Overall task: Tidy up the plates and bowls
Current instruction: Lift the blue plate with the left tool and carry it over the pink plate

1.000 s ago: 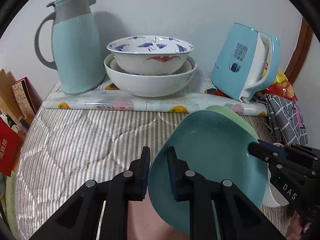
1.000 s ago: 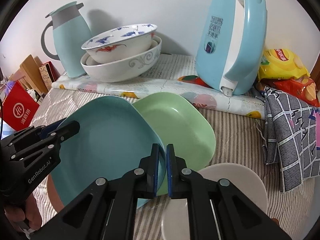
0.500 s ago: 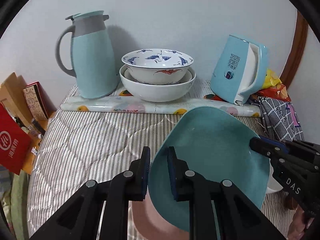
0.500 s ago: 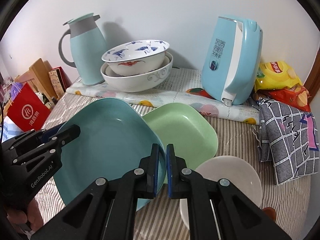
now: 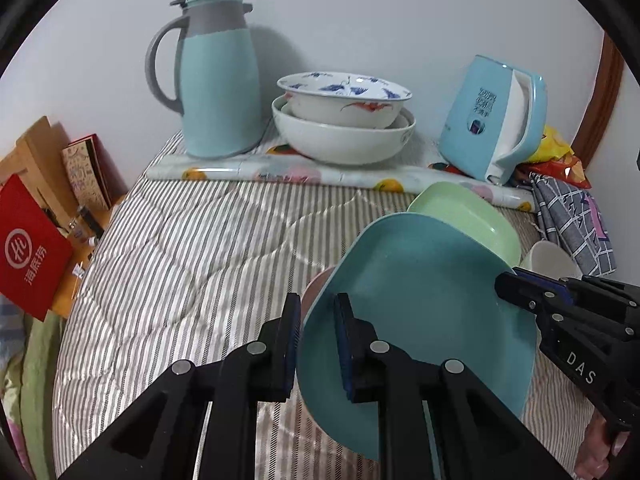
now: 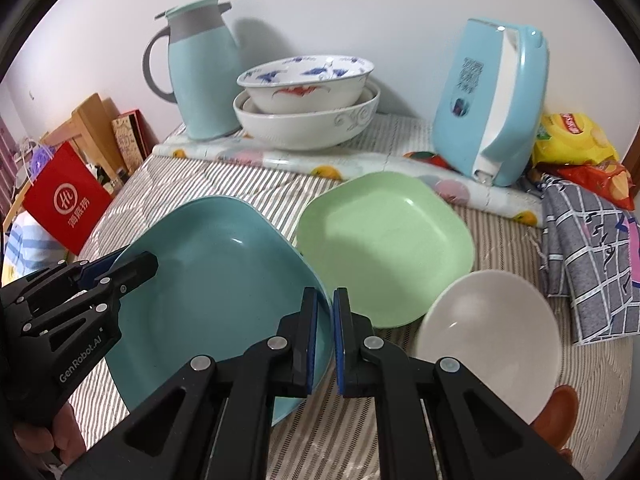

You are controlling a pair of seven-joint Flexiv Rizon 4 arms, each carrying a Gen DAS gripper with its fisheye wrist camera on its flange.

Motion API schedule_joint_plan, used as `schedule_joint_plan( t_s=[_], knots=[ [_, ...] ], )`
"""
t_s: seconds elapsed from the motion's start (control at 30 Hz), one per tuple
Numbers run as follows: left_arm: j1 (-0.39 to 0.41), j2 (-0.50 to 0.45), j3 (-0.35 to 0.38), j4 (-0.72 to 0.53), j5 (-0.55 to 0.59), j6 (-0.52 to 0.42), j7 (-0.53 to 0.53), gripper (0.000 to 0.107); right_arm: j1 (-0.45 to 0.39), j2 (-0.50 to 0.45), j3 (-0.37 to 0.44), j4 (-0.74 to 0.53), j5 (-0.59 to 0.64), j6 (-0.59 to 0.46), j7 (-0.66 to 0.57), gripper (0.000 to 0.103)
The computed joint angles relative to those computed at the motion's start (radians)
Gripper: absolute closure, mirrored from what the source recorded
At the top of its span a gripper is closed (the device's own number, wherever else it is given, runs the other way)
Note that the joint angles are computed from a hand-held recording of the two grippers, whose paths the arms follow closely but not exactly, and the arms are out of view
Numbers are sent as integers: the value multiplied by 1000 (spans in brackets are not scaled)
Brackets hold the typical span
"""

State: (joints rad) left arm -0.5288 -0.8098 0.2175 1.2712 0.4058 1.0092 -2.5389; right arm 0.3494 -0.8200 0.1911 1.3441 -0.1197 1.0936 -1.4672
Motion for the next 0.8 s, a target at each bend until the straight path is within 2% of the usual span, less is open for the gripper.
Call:
schedule_joint_plan(
  t_s=[0.47, 0.8],
  knots=[
    [39, -29, -33, 24, -70, 11, 42, 90, 32, -58, -20, -74, -22, -100, 1, 95],
    [48, -29, -34, 49, -108, 48, 64, 89, 41, -94, -25, -129, -20, -129, 2, 91]
  ],
)
